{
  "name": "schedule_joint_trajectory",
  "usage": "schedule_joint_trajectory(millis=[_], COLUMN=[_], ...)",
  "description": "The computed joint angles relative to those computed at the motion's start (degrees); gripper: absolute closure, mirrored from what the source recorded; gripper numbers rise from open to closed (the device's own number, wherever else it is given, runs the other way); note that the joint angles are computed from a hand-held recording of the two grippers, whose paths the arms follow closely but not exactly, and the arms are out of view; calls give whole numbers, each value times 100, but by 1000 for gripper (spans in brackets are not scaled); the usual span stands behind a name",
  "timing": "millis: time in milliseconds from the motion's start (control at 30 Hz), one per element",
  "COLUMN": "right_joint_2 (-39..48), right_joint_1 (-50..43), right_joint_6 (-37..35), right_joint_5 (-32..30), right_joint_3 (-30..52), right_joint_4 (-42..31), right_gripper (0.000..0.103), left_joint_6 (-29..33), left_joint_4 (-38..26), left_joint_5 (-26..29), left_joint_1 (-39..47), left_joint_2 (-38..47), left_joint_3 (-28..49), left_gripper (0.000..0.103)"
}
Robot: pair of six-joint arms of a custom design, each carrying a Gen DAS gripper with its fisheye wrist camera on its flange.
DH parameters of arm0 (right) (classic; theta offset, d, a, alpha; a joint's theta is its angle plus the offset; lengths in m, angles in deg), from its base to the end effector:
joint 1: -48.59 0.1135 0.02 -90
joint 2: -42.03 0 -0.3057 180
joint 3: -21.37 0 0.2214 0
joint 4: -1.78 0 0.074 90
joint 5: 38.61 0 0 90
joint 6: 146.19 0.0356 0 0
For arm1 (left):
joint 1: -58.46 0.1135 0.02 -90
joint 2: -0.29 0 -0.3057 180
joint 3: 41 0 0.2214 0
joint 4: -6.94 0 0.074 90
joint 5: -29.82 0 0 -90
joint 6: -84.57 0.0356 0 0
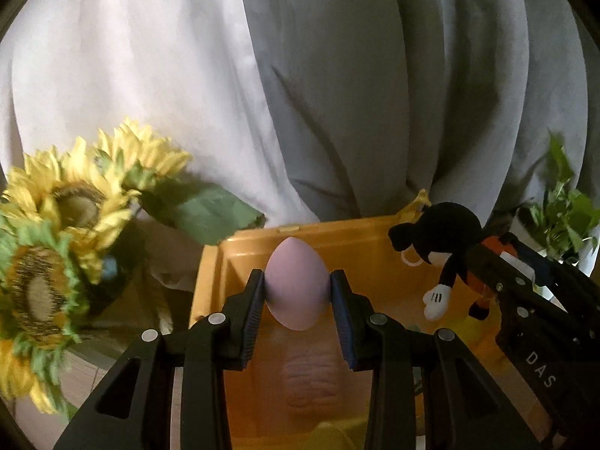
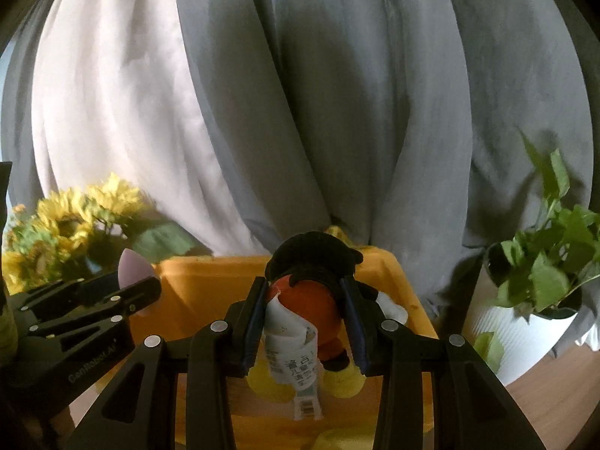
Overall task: Organize soft objects
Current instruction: 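Open both tools to drop the plush and sponge into the crate, then withdraw both open tools away from the crate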
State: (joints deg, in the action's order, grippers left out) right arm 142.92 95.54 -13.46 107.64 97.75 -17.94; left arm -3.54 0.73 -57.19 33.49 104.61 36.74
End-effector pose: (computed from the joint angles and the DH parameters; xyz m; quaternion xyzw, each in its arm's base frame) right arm 0.2581 0.2329 0.2564 0.1533 0.8187 -0.0661 0.5494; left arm 0.3489 -0.1645 0.2513 0.2160 0.8507 -0.1182 0.4643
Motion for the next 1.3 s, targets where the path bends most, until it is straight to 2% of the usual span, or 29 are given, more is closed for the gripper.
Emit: schedule_joint_trajectory(millis=[200, 267, 300, 500, 700, 767, 867, 1100, 1300], right_joint_2=[141, 170, 182, 109, -73, -101, -138, 48, 493], right_joint_1=[-276, -311, -312, -181, 112, 249, 466, 1160, 1786], right_joint_6=[-9, -33, -43, 189, 940, 1242, 1754, 3490, 5428], right_joint_5=[-258, -205, -161, 137, 342, 423, 524, 1025, 1246], right_joint_3=[-11, 7, 23, 125, 291, 417, 623, 1464, 2419], right_joint_4=[25, 34, 25, -381, -1287, -1693, -2312, -4514, -6850], right_gripper=[58, 49, 45, 45, 45, 45, 37, 35, 35], left_joint_6=[-73, -103, -124, -144, -145, -143, -124, -28, 20], left_joint_4=[-126, -99, -53, -67, -94, -134, -161, -334, -583], left_joint_5=[0, 43, 32, 29, 10, 11, 7, -5, 80], left_joint_1=[-1, 8, 9, 15, 39, 59, 104, 224, 366], left_joint_2=[259, 227, 213, -82, -629, -866, -1261, -2089, -2786], left_joint_3=[206, 169, 139, -52, -436, -577, -825, -1242, -1533], left_gripper=[63, 47, 45, 42, 37, 36, 34, 33, 31])
